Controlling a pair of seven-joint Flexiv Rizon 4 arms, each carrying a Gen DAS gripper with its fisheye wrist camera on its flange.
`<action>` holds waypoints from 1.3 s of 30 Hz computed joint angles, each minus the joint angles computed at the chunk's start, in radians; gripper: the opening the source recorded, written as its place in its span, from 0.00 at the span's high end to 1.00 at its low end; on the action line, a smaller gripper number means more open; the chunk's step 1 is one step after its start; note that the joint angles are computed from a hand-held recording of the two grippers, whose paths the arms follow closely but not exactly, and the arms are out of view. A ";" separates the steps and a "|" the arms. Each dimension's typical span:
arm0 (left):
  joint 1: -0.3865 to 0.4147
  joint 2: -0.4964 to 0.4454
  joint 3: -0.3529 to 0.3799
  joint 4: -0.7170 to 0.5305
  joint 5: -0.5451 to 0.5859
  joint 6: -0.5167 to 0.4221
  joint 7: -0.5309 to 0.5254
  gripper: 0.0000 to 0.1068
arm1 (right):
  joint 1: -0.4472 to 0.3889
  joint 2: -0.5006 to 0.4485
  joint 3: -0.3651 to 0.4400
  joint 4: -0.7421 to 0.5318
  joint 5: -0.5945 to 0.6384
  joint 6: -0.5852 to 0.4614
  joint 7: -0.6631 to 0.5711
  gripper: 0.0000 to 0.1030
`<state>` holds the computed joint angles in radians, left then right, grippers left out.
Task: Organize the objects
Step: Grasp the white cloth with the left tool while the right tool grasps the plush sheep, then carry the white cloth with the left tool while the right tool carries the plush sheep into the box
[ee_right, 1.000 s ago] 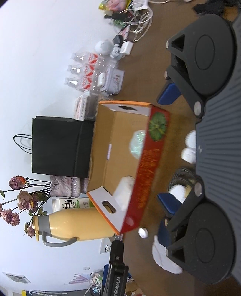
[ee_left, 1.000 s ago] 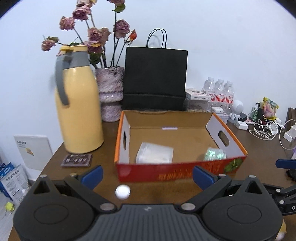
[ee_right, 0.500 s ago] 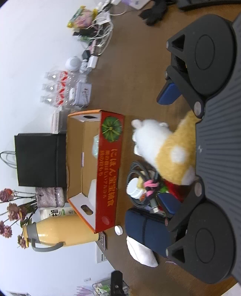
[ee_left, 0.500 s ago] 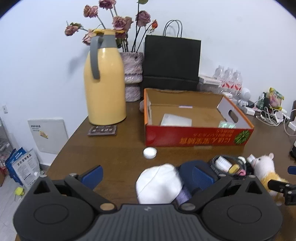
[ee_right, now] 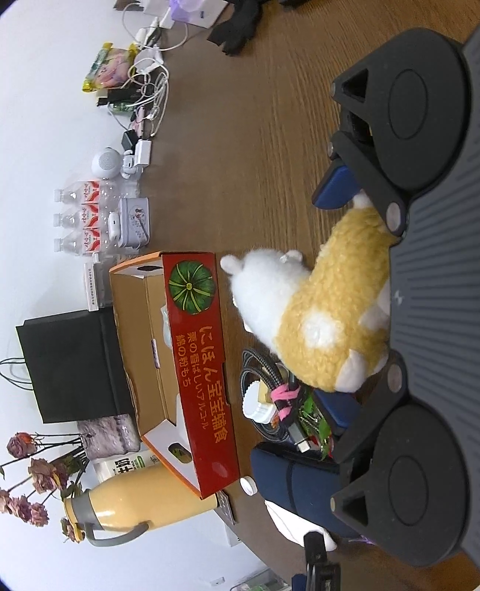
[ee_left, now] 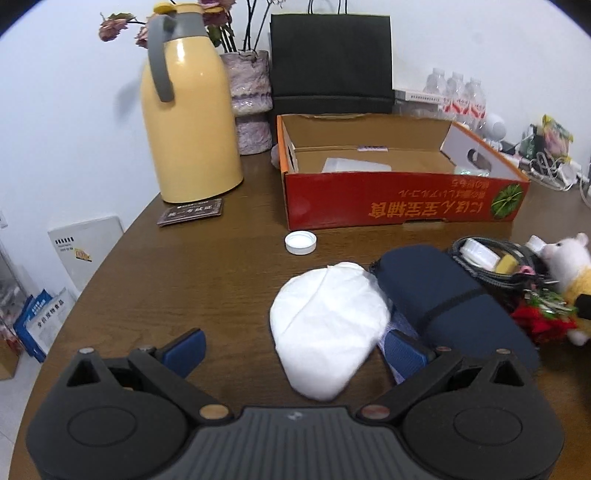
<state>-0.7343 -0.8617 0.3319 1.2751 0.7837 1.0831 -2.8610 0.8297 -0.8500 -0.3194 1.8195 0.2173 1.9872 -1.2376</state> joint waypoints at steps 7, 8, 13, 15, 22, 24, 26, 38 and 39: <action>0.061 -0.052 -0.030 -0.054 -0.042 0.061 0.095 0.04 | -0.029 -0.015 0.026 -0.018 -0.030 -0.011 0.008 0.00; 0.070 -0.058 -0.035 -0.058 -0.054 0.075 0.117 0.04 | -0.036 -0.016 0.032 -0.019 -0.038 -0.008 0.005 0.00; 0.094 -0.079 -0.031 -0.046 -0.124 0.165 0.171 0.05 | -0.056 -0.015 0.050 -0.015 -0.073 -0.006 -0.022 0.00; 0.089 -0.082 -0.012 -0.032 -0.146 0.204 0.167 0.08 | -0.064 -0.013 0.059 -0.010 -0.089 -0.003 -0.040 0.04; 0.016 -0.089 0.084 0.001 -0.192 0.277 0.165 0.35 | -0.083 -0.002 0.089 0.005 -0.114 0.018 -0.093 0.18; 0.004 -0.088 0.102 0.017 -0.208 0.300 0.163 0.41 | -0.088 0.002 0.098 0.014 -0.117 0.031 -0.113 0.20; -0.013 -0.086 0.122 0.032 -0.226 0.311 0.166 0.43 | -0.090 0.008 0.105 0.022 -0.116 0.040 -0.133 0.22; -0.162 -0.068 0.274 0.122 -0.254 0.320 0.074 0.51 | -0.068 0.038 0.124 0.064 -0.059 0.102 -0.231 0.29; -0.175 -0.065 0.287 0.129 -0.248 0.316 0.062 0.52 | -0.067 0.041 0.127 0.066 -0.052 0.107 -0.238 0.29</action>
